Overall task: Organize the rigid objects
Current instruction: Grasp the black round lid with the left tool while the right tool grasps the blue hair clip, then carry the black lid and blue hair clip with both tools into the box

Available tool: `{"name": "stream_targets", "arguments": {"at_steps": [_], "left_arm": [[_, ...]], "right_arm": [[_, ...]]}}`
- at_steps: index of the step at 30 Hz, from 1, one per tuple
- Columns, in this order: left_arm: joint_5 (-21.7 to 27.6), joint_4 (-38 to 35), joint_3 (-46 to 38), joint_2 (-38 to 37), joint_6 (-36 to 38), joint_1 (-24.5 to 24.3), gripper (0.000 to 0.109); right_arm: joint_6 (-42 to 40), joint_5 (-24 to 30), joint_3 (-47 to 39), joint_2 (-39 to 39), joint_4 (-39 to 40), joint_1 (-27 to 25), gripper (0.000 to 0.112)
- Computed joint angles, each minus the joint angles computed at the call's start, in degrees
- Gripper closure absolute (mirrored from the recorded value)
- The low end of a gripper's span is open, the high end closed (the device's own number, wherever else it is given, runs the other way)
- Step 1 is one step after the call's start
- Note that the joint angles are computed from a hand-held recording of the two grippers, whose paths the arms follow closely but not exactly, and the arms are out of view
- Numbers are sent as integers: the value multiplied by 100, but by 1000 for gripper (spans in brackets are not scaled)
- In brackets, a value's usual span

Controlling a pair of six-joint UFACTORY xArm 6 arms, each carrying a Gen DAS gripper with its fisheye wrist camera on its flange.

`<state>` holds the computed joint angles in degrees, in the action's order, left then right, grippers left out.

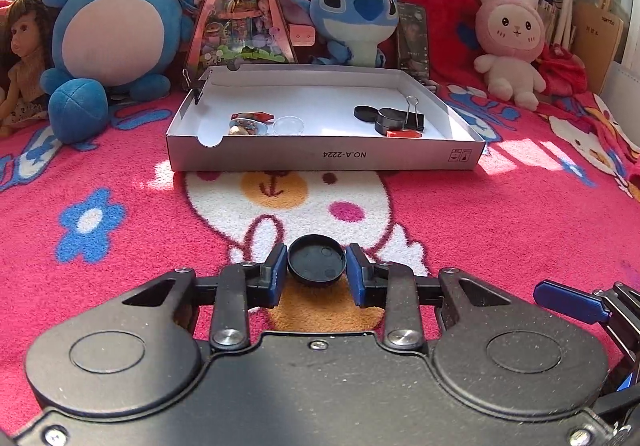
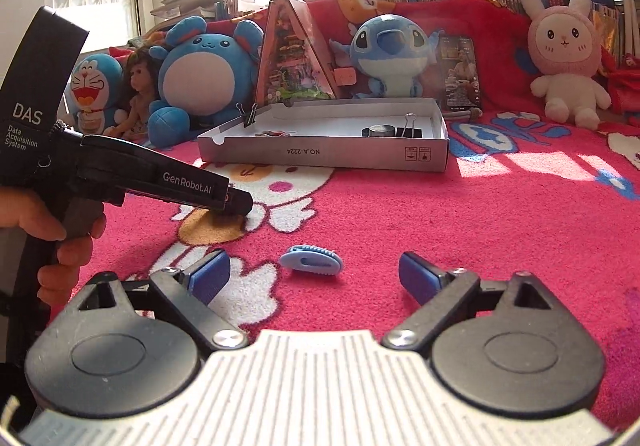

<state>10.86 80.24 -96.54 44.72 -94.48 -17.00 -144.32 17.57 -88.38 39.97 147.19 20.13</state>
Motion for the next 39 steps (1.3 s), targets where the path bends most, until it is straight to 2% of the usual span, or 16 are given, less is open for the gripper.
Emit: {"name": "stream_targets", "arguments": {"at_steps": [10,13,18,23,27,35,39], "left_arm": [[134,503,220,-170,-730,77,78],[174,573,272,-199,-836,78,78],[173,639,334,-229,-965,80,78],[174,679,348,-237,-998,79,78],[184,717,372,-256,-1036,66,78],[224,704,356,-276,-1014,42,78],[230,610,238,-230,-884,51,78]], "right_arm": [[-663,-407,-489,275,1127,102,40],[-667,-529,-602,330,1145,138,49],[-560,-601,-642,337,985,181,55],[-619,-746,-774,397,974,193,70],[-379,-784,-838,423,739,207,70],[-464,-887,-1096,531,783,183,70],[182,-1034,-1405,698,248,190,70]]}}
